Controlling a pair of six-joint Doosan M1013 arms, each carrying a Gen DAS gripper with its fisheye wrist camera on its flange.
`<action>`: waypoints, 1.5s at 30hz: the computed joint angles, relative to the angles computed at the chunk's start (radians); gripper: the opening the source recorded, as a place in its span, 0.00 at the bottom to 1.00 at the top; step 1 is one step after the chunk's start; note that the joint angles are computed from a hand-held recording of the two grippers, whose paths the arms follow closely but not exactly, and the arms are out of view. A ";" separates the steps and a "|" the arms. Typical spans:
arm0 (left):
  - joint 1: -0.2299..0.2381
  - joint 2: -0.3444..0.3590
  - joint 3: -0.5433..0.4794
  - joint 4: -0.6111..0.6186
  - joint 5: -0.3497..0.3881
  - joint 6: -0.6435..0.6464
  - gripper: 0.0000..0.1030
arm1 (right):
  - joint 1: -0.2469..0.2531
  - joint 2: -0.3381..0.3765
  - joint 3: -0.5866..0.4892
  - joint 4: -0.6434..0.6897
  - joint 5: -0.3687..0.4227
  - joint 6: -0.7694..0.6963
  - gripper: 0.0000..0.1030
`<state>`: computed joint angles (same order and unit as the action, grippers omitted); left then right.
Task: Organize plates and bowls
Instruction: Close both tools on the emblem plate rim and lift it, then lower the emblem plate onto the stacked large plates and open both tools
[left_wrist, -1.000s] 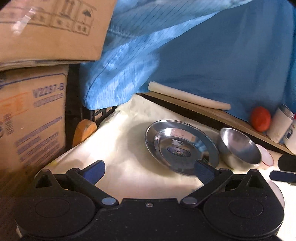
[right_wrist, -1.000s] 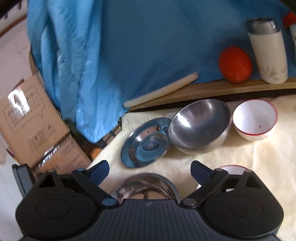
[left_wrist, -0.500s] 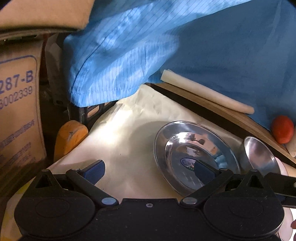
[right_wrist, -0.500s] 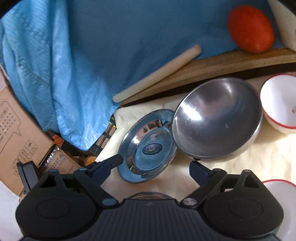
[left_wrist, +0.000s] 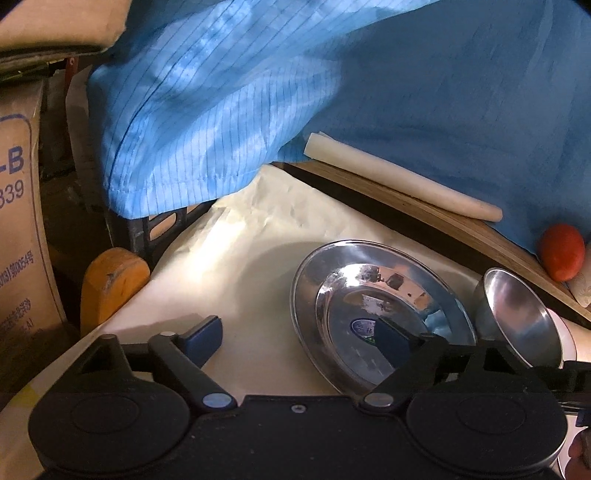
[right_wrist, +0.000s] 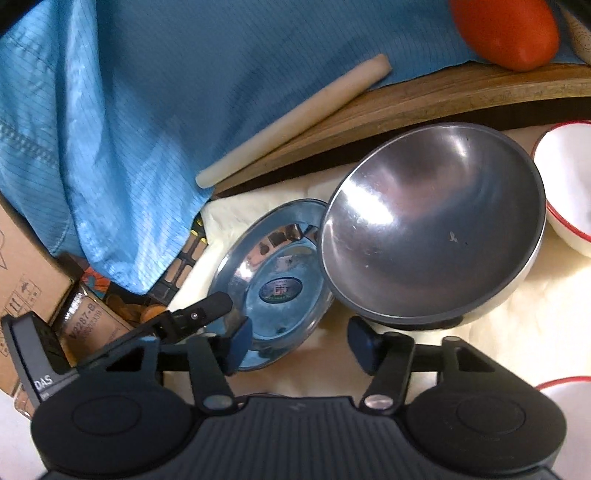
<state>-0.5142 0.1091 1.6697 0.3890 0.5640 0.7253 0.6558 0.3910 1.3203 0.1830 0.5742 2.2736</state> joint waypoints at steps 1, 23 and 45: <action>0.000 0.001 -0.002 -0.001 0.004 -0.001 0.80 | 0.000 0.003 -0.004 -0.002 0.004 -0.002 0.54; -0.003 0.001 0.004 -0.001 -0.014 0.033 0.20 | 0.003 0.008 -0.003 -0.037 0.002 -0.005 0.18; -0.037 -0.065 0.060 0.156 -0.042 -0.122 0.19 | 0.031 -0.033 0.030 -0.141 -0.061 0.002 0.19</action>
